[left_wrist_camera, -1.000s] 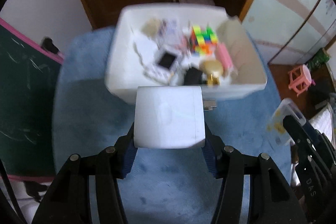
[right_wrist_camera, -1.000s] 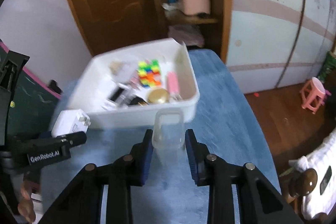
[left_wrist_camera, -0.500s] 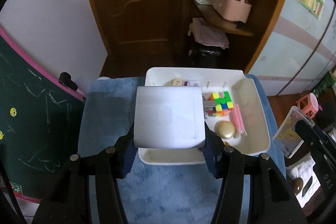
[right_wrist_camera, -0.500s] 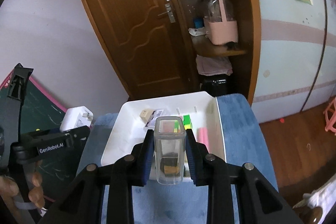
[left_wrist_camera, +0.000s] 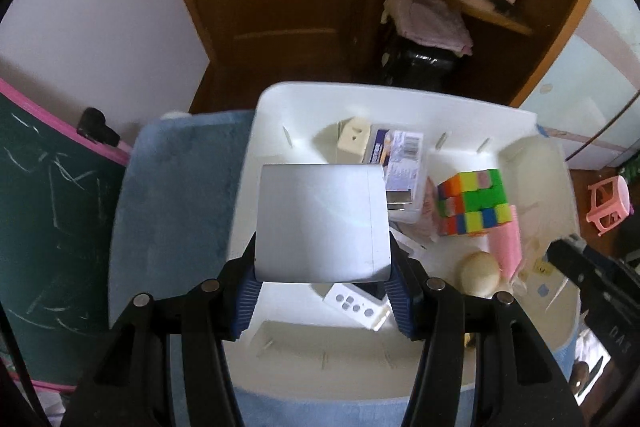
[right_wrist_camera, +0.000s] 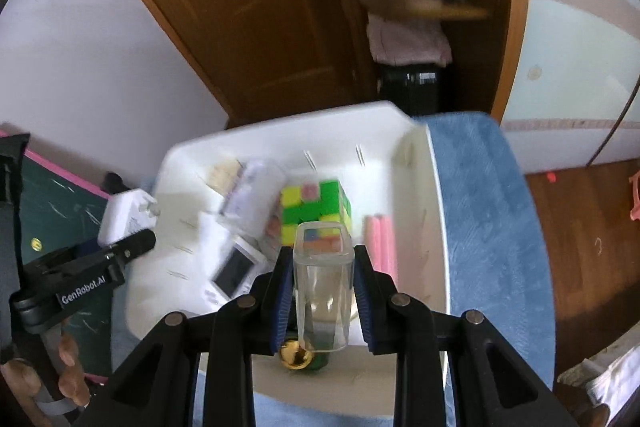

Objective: Organize rigid objects
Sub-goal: 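Carry the white charger and sticker container into the tray and open both tools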

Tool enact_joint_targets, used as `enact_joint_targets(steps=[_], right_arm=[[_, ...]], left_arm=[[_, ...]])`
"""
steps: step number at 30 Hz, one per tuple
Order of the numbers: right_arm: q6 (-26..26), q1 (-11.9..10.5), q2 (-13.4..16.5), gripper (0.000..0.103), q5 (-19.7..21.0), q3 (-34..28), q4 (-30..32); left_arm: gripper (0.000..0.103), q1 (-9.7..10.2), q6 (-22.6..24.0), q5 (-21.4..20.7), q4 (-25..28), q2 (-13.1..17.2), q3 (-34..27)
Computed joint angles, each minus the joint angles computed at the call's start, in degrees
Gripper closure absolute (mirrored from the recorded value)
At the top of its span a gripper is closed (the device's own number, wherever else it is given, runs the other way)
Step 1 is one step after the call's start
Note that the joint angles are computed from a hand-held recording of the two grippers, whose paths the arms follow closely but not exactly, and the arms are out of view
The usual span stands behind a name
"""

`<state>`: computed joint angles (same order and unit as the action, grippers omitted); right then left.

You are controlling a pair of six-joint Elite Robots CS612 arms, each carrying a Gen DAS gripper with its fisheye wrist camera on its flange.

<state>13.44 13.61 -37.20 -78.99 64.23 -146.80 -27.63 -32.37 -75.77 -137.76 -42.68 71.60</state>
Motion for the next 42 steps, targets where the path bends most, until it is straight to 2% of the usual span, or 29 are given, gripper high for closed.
enact_joint_targets(steps=[6, 13, 17, 19, 21, 27, 42], right_arm=[[-1.7, 0.3, 2.1, 0.074, -0.3, -2.6, 3.0], [-4.4, 0.4, 3.6, 0.074, -0.5, -5.0, 5.8], [-5.4, 0.7, 3.8, 0.073, -1.3, -5.5, 6.5], [-6.2, 1.0, 3.8, 0.067, -3.1, -5.6, 6.3], [-6.5, 1.3, 3.7, 0.06, -4.2, -5.0, 5.1], [-7.6, 1.7, 2.9, 0.058, -6.0, -3.0, 2.4], [-7.6, 2.6, 1.1, 0.056, -7.2, -0.5, 0.3]], left_arm=[[0.044, 0.33, -1.5, -1.4, 2.2, 2.6, -2.3], [0.044, 0.09, -1.6, -1.3, 2.9, 3.5, -3.3], [0.042, -0.02, -1.3, -1.5, 2.7, 3.4, -3.2], [0.03, -0.07, -1.0, -1.5, 2.7, 3.2, -3.1], [0.024, -0.21, -1.0, -0.7, 1.0, 2.8, -2.3], [0.017, -0.17, -1.9, -1.1, 0.1, 2.6, -2.0], [0.016, -0.54, -1.4, 0.1, -3.0, -0.3, 1.5]])
